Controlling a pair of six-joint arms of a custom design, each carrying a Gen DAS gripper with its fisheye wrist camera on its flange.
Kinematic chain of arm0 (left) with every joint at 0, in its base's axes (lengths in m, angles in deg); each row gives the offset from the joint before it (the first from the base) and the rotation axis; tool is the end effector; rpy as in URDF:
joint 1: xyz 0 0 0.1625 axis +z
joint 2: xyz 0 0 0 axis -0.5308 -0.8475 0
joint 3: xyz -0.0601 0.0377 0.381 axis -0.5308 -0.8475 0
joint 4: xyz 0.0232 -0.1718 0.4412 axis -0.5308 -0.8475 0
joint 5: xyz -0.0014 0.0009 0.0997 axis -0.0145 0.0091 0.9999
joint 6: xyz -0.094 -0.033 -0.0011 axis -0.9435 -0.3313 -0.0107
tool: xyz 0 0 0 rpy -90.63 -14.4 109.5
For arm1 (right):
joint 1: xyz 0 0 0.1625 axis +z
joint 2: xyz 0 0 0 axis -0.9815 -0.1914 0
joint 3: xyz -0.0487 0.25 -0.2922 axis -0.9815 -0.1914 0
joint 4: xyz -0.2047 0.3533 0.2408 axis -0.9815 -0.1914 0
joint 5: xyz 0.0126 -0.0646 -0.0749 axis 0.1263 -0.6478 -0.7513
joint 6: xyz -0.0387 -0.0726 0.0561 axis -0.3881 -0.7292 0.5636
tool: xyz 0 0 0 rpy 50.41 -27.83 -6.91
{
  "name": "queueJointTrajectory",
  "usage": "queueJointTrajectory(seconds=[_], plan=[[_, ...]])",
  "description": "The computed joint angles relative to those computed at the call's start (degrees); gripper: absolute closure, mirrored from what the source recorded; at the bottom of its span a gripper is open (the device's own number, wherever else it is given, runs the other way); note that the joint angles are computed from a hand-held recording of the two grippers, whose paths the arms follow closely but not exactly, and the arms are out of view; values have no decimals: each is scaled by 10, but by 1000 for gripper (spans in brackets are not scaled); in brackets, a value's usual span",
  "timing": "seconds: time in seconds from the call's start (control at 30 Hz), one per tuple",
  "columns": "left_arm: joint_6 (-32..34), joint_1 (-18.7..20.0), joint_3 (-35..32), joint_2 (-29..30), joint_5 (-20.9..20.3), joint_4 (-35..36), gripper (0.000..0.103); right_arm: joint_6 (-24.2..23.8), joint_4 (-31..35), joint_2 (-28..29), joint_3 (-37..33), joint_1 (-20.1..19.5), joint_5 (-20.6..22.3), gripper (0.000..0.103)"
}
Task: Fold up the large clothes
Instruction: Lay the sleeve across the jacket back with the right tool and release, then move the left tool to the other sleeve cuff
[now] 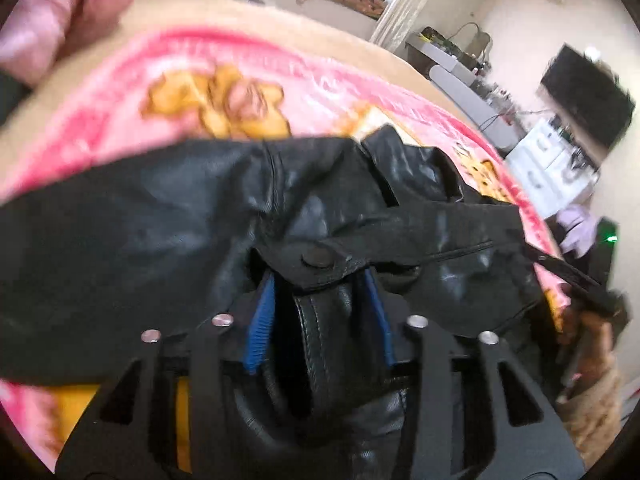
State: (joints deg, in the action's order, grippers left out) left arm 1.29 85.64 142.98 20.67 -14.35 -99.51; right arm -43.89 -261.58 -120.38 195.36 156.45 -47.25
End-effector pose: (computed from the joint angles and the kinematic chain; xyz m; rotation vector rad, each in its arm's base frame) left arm -0.1742 -0.5616 0.0716 0.3193 2.5840 -0.8883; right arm -0.0246 -0.6003 0.2471 0.2686 -2.3264 0.9952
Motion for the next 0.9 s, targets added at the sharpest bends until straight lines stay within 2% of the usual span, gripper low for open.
queueJointTrajectory(seconds=[0.07, 0.13, 0.2, 0.27, 0.33, 0.43, 0.57, 0.63, 0.7, 0.77, 0.83, 0.9], plan=[[0, -22, 10, -9, 49, 3, 58, -33, -20, -9, 26, 11, -6, 43], [-3, -42, 17, -15, 89, 2, 56, -64, -31, -14, 49, 18, -12, 41], [2, -54, 22, -15, 84, 9, 56, -79, -36, -11, 60, 24, -26, 39], [-16, -55, 19, -9, 53, 49, 56, -82, -34, -8, 69, 25, -33, 32], [-33, -50, 14, 4, 37, 70, 56, -77, -36, 2, 70, 25, -52, 30], [-69, -31, -2, 33, 41, 112, 56, -71, -43, 20, 64, 22, -81, 29], [-60, -28, 2, 35, 41, 88, 56, -54, -35, 20, 62, 22, -81, 28], [-57, -36, 12, 23, 40, 67, 44, -49, -45, 6, 74, 24, -65, 25], [-58, -48, 22, 14, 57, 55, 35, -46, -43, -12, 89, 25, -34, 20], [-63, -57, 29, 6, 71, 53, 29, -54, -58, -13, 96, 32, -33, 16], [-65, -62, 36, -2, 81, 41, 9, -62, -69, -10, 100, 39, -34, 11], [-70, -69, 43, -9, 95, 42, 9, -68, -79, -6, 104, 46, -34, 8]])
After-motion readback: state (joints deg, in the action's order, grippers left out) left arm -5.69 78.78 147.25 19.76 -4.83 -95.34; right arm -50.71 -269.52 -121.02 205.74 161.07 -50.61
